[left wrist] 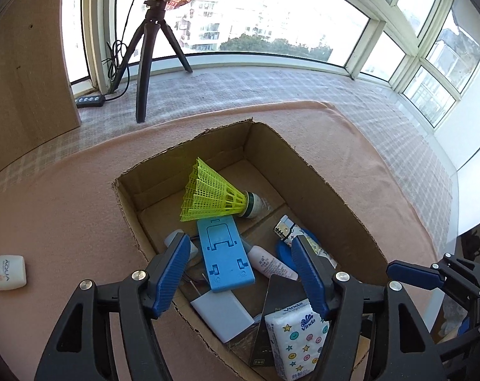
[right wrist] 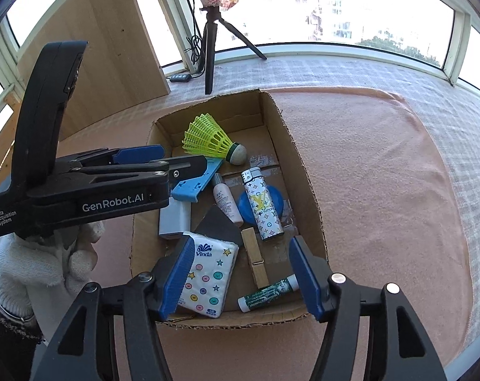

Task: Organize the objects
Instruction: 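Carry the phone stand and clothespin into the box and open both tools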

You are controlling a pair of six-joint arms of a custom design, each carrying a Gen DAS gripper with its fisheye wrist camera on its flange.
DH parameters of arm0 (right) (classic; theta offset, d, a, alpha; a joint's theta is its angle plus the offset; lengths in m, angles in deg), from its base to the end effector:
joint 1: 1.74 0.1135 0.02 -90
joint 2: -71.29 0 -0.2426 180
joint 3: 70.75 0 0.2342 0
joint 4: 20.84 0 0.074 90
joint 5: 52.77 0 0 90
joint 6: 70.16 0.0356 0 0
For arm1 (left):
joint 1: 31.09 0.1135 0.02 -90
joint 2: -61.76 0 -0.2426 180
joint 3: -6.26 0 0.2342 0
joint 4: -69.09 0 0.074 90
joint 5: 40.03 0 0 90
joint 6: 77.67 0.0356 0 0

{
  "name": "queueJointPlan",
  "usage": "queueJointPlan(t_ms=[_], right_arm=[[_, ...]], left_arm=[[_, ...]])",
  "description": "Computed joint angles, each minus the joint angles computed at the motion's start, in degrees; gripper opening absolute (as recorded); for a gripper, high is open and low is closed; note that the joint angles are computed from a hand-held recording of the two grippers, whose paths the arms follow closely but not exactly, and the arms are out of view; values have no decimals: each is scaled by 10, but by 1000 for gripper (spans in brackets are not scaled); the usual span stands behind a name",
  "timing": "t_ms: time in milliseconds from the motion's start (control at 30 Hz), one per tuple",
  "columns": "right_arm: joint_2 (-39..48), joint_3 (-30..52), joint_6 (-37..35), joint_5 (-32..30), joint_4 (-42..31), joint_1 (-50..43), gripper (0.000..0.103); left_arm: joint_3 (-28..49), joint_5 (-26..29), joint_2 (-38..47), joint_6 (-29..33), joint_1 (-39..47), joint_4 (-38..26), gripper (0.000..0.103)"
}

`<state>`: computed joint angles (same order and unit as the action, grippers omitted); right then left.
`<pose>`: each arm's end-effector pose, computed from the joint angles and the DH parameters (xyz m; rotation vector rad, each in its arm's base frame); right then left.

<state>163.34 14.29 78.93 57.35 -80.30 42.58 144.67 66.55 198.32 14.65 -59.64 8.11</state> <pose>0.2261 0.2036 0.2289 0.4316 2.5788 0.1398 0.4218 -0.2411 0.1951 0.8023 2.5081 -0.5382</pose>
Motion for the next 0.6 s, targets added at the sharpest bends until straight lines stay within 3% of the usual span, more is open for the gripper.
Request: queueJointPlan(t_ms=[600], right_arm=[[54,75,33,3,3,41,58]], left_arm=[[-65,-11,-52,46,101,-2,70]])
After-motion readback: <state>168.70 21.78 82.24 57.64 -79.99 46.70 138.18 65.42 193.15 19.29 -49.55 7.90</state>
